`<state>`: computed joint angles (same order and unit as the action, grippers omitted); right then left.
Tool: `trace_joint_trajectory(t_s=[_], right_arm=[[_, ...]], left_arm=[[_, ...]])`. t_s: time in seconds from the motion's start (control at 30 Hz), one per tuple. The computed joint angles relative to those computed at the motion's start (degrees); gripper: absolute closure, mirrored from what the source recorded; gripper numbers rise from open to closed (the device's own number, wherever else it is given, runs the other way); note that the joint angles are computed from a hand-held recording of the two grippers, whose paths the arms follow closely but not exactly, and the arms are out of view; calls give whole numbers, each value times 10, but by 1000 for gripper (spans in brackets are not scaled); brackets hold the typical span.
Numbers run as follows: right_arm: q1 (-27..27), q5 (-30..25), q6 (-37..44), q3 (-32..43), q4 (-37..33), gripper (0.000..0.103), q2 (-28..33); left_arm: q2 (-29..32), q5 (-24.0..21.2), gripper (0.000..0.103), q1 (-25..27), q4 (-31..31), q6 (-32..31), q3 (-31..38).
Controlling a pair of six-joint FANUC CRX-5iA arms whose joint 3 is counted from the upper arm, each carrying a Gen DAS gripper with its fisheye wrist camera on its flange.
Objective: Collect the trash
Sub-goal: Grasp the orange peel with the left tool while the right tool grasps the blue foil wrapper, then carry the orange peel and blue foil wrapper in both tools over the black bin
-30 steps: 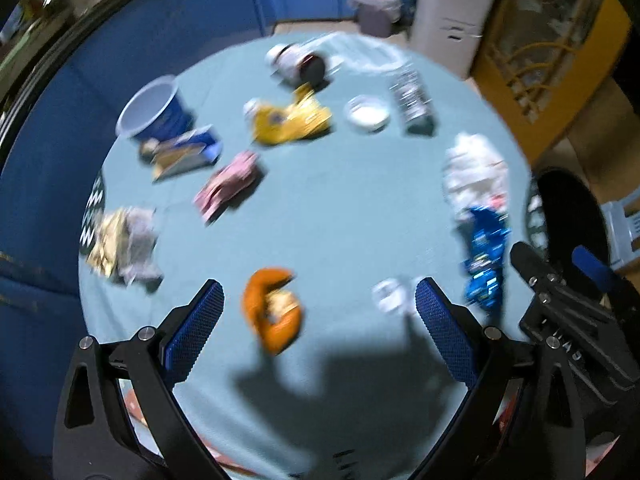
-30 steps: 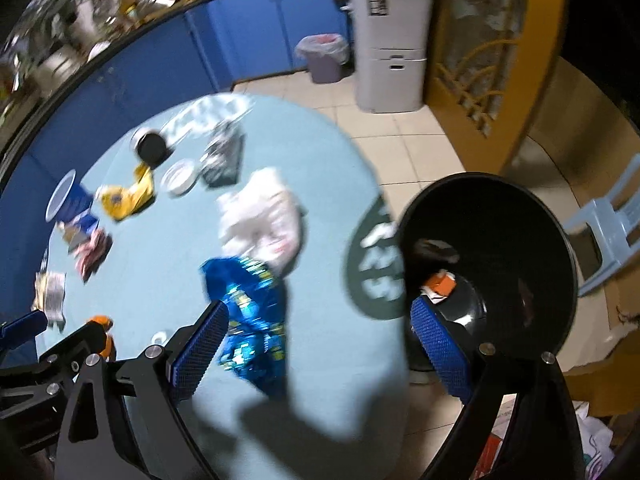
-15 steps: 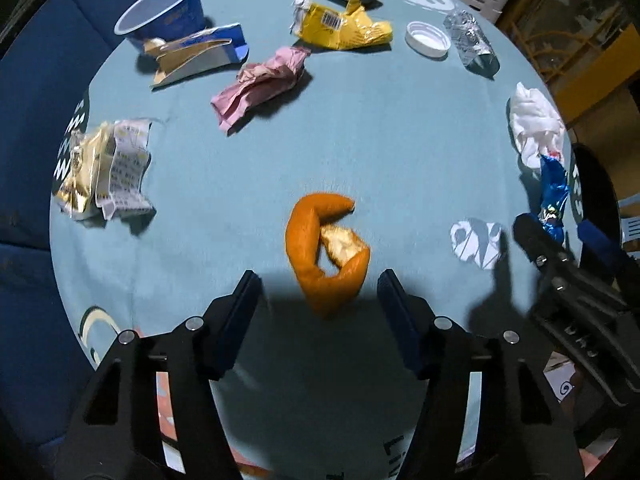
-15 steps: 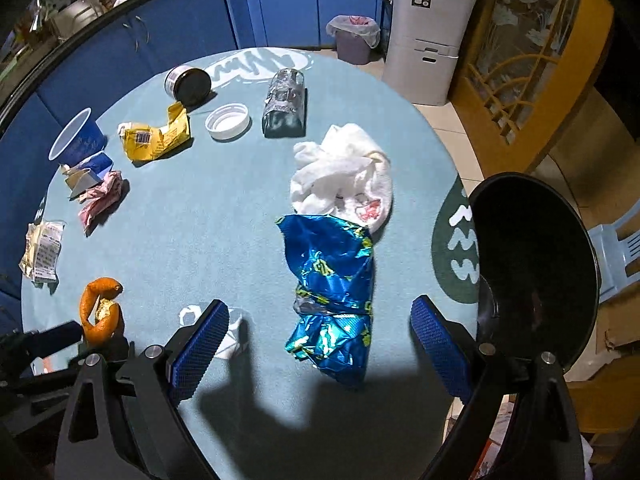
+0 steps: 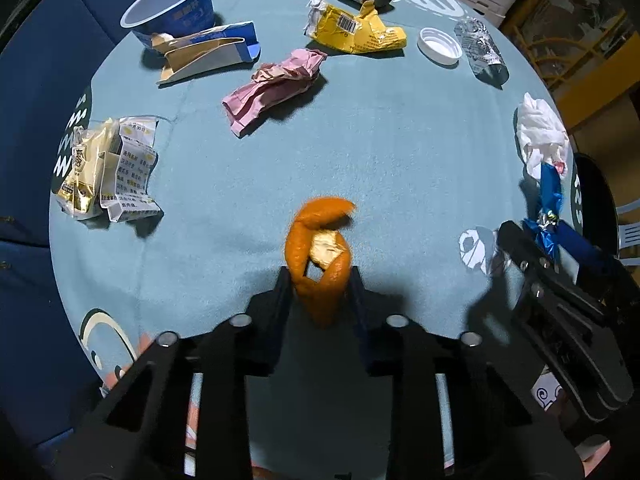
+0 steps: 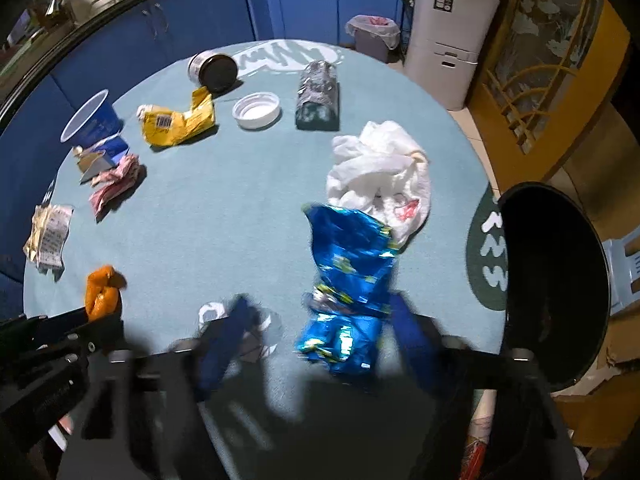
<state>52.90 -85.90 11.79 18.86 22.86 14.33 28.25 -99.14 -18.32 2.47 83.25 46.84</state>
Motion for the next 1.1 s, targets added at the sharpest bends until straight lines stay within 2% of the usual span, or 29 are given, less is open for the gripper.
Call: trace_joint_trajectory(t_s=[0.03,0.1,0.27,0.4,0.57,0.8,1.1], right_arm=[[3,-3,1,-1,7,63,0],[3,15,5,-10,4,63,-8],[9,32,-27,-35,28,64,-30],[10,35,-35,-41,38,64,-40],[15,34,-48,-53,52,64,-54],[18,25,-74,-75,62,64,-75],[19,21,-94,-95,73,64,-95]], left_arm=[[2,-5,78,-1,-2,2,5],[4,-9,84,1,0,1,10],[-12,8,87,12,6,5,0],[-20,23,88,12,17,0,-1],[-8,21,88,5,23,-13,27],[-11,42,88,-22,24,-21,28],[16,38,88,-50,19,-19,73]])
